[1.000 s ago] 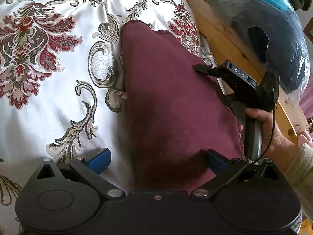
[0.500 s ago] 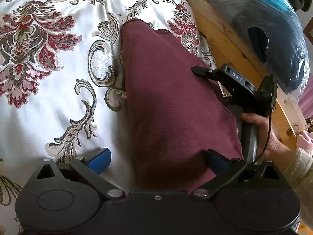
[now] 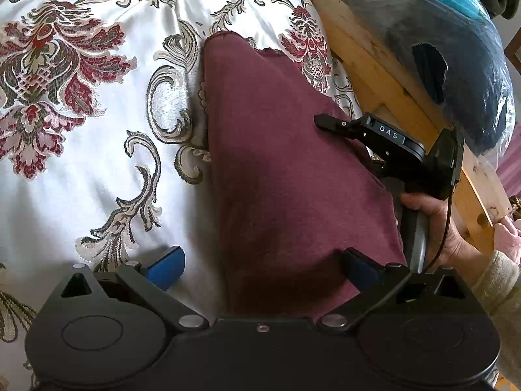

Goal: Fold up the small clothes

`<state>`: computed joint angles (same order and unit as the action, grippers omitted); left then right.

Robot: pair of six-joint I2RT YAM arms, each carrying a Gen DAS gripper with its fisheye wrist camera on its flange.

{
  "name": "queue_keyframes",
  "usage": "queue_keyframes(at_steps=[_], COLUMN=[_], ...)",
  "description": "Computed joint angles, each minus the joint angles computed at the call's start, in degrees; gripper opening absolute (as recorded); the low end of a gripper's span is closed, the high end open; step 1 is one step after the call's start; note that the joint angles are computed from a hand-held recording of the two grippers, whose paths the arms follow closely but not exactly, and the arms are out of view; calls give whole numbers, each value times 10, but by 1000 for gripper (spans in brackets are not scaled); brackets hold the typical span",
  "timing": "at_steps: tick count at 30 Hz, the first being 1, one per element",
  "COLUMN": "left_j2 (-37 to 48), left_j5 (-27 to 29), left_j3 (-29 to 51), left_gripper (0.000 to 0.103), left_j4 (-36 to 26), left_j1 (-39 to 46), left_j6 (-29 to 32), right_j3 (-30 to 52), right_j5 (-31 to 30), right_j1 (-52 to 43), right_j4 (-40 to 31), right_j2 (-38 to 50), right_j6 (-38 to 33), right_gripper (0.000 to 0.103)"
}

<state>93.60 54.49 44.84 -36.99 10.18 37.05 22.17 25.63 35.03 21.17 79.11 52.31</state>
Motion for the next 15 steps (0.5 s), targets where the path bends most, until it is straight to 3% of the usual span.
queue_keyframes(at_steps=[13, 15], left_j2=[10, 8], left_j5=[4, 5], left_j3=[4, 3], left_gripper=[102, 102], left_j4=[-5, -5], left_j1=[5, 5], left_j6=[12, 13], right_j3=[-11, -15], right_j5=[-11, -14], right_j1=[-5, -6], right_j4=[28, 36], right_j2=[5, 5], right_j6=[-11, -14], right_gripper=[72, 67])
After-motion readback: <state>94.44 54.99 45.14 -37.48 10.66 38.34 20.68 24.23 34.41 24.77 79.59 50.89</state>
